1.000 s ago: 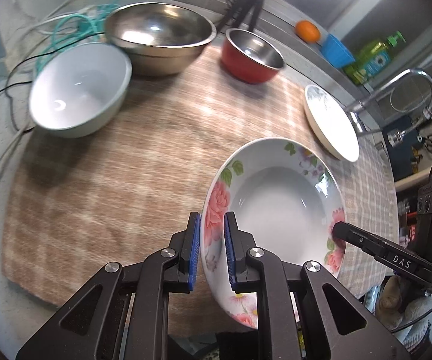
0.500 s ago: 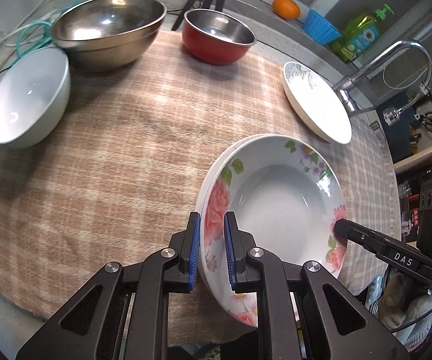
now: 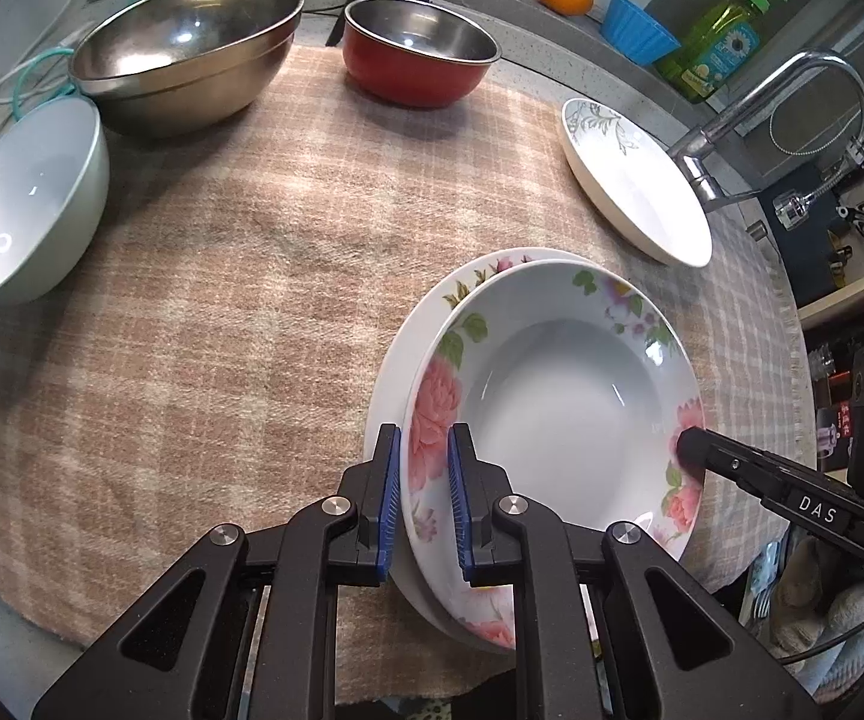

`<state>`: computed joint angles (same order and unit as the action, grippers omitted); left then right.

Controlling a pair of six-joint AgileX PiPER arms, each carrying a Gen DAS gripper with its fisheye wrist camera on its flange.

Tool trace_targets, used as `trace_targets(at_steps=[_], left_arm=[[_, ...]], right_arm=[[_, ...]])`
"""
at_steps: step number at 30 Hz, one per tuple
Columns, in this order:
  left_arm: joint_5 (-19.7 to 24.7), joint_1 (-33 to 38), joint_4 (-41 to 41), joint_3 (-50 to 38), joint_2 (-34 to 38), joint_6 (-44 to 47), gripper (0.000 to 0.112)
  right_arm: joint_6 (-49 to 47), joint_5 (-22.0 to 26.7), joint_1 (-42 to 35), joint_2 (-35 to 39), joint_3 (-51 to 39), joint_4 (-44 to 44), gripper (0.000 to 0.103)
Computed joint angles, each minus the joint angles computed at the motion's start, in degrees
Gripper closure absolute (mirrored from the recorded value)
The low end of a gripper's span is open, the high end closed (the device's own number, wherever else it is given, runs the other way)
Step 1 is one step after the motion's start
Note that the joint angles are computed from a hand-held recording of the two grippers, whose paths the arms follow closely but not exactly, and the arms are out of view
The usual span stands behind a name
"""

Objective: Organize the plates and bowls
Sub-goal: 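Lift the rose-pattern plate with both tools and lower it onto the pink-blossom plate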

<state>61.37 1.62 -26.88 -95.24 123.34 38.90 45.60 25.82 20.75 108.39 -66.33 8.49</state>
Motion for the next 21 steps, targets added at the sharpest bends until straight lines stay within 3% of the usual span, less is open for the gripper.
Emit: trace_targets(at_steps=[6,12,21], left_arm=[[-2.06,-0.93,1.28,1.26,-0.88,0.36,0.099],[-5.65,-2.31,3.13,4.07,-2.56,1.07,0.099],[-6.28,-2.27,3.01,4.3,-2.59,0.96,0.099]], right_arm=[[2.84,2.22,0.67,0.88,-2.09,-3.78,0.093],[7.31,7.6,2.68,2.67,-6.33,-10.68,0.09],[9.48,10.45,3.92,3.81,-8.5,-14.89,0.088]])
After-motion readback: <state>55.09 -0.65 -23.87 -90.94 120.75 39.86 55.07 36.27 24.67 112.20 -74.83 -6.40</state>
